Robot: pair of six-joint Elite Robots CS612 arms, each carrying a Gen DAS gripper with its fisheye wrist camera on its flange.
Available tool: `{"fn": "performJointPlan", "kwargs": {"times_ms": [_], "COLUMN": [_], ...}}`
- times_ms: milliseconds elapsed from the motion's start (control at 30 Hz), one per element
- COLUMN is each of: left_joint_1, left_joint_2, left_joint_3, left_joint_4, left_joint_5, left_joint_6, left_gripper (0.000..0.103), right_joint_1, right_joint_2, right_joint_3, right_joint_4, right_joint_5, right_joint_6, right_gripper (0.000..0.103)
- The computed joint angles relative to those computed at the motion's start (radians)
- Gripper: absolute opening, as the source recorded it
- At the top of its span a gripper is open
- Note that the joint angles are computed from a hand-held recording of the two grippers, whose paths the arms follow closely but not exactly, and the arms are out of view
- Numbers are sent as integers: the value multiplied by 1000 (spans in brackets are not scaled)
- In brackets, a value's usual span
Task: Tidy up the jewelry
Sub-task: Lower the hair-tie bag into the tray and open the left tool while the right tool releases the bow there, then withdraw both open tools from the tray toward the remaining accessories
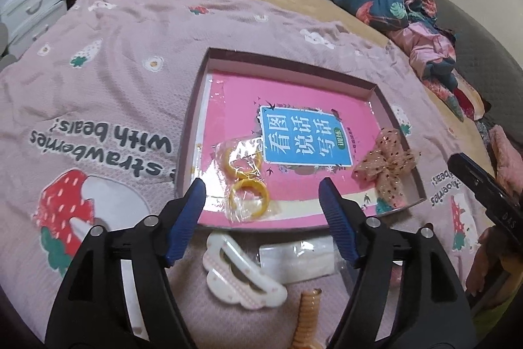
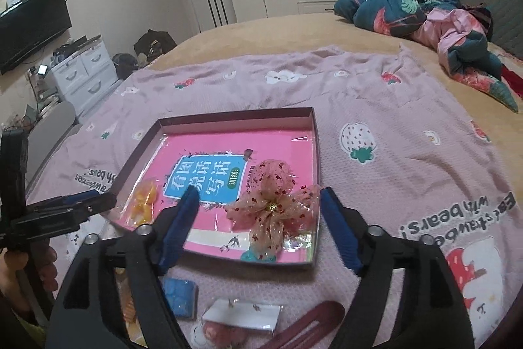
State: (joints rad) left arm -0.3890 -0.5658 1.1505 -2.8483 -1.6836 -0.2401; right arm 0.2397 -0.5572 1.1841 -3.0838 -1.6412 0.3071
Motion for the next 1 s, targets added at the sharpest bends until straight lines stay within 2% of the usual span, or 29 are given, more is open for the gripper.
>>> {"fn": "performJointPlan", "kwargs": {"times_ms": [267, 467, 633, 1000], "left_joint_1": [-1, -4, -7, -15], "left_joint_2": [-47, -76, -98, -137], "left_joint_3": [80, 136, 185, 281], "left_joint_4": [-73, -121, -165, -230], "left_joint_5": [8, 11, 7, 15], "left_joint_6": [-9, -5, -5, 9], "left_gripper": [82, 88, 90, 92], "right_joint_1": [11, 19, 25, 38], "right_joint_2": [-40, -61, -78, -109], "right_joint_3": [69, 106, 142, 214], "right_joint_4": [-59, -79, -105, -138], "right_joint_5": [-22, -26, -32, -39], "right_joint_6": [-19, -24, -30, -54], "right_gripper": [84, 84, 89, 90]}}
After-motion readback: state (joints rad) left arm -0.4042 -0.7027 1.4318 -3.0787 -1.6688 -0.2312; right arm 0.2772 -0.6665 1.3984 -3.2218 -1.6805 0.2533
